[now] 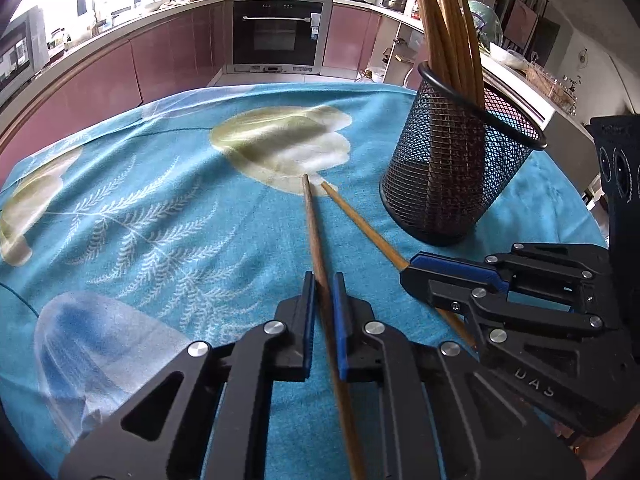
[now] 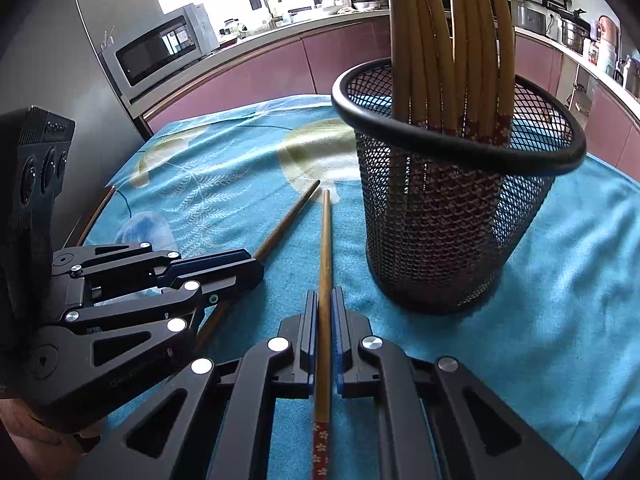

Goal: Organize utensils
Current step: 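Lift the left gripper's chopstick toward the holder while the right gripper lifts its own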

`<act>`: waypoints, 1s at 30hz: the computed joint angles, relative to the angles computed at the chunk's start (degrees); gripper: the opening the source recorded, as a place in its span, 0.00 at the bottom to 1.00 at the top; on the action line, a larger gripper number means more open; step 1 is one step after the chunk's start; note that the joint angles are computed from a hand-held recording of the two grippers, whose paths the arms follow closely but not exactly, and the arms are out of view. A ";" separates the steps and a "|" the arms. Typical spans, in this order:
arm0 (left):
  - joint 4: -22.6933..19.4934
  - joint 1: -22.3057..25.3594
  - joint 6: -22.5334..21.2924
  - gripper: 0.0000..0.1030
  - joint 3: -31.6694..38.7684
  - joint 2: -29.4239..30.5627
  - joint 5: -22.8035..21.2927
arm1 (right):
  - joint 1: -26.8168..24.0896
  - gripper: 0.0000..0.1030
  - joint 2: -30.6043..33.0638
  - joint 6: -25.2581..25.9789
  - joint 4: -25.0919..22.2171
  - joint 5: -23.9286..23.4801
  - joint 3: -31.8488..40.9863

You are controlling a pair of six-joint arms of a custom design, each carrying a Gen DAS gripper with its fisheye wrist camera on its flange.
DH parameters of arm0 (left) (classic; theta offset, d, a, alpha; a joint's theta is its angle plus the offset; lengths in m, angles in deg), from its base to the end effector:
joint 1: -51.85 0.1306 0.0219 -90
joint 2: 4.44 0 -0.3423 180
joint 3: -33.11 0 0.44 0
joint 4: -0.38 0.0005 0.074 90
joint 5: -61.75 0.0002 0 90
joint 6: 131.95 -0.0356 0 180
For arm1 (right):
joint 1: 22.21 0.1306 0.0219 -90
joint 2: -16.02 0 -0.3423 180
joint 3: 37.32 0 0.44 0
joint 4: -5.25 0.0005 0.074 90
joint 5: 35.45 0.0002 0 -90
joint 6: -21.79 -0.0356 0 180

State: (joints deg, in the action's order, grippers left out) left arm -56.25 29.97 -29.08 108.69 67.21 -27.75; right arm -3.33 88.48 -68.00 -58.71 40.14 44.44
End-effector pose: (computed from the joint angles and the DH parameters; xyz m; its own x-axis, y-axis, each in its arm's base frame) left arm 0.3888 -0.1570 0.3983 -0.8037 0.0827 -0.5892 0.2037 0.9687 -0.1417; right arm 0.3905 0.1424 0.4395 -0.7702 -0.2671 -0.5792 -0.4524 0.8689 0.2009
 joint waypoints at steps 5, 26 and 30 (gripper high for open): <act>-0.10 0.06 0.77 0.08 -0.23 -0.59 0.39 | -0.42 0.06 -0.50 -0.13 -0.02 -0.91 -0.09; 0.07 0.91 1.11 0.07 -0.78 -7.46 2.40 | -2.76 0.06 -6.90 2.01 1.95 -9.03 -1.36; 0.39 0.56 0.90 0.07 -0.74 -8.56 2.33 | -3.45 0.06 -8.00 1.87 2.61 -10.08 -1.37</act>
